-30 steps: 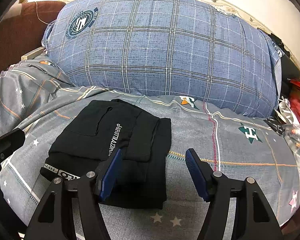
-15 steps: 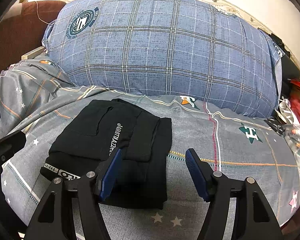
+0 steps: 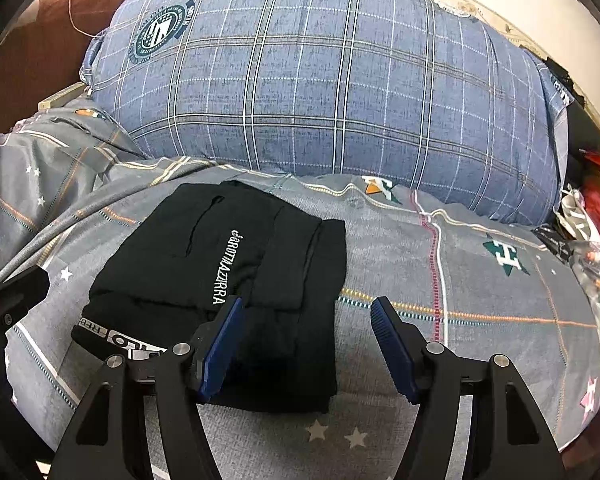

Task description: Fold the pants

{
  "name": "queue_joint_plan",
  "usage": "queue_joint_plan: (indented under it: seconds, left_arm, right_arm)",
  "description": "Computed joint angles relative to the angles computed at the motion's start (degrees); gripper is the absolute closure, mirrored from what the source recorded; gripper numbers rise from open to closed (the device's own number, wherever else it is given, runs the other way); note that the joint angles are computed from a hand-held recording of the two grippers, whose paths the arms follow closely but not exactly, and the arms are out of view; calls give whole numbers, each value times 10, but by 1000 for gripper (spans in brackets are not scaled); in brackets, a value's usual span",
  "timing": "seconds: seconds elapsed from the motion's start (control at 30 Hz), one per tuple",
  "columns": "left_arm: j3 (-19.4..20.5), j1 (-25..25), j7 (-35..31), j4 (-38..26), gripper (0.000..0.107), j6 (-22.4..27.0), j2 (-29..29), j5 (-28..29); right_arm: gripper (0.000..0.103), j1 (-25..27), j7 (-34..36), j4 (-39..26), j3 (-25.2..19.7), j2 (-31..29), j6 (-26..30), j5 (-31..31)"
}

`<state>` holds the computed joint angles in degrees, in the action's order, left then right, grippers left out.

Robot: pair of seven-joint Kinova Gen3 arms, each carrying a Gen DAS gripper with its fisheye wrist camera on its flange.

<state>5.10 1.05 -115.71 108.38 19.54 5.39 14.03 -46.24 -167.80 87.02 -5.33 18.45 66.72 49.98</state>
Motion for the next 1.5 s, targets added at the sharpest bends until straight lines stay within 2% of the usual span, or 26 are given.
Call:
queue_joint_plan:
  seconds: [0.23,0.4,0.53,0.6,0.87,0.93,1.2,1.5]
  left_arm:
    - [0,2,-1,-8,19,1,10,-6]
    - [-12,46,72,-27,19,10,21,-92]
    - [-8,85,129,-45,19,17,23,-146]
    - [2,94,135,-51,19,18,21,-152]
    - [34,129,127,-71,19,25,11,-148]
    - [29,145,147,-72,19,21,10,-168]
    - [5,186,269,-63,19,6,6,-274]
    - [14,176,270,-63,19,10,14,-281]
  right_arm:
    - [36,5,-11,14,0,-5,-29,5]
    - [36,-2,-30,43,-1,-19,-26,33]
    - [34,-5,-57,86,-12,-45,2,56]
    - [30,5,-83,116,-20,-67,3,62]
    - [29,65,-167,199,-54,-139,25,51]
    - [29,81,-182,212,-62,-154,23,47]
    - [29,117,-189,218,-84,-166,4,40]
    - [29,104,-174,203,-81,-141,12,53]
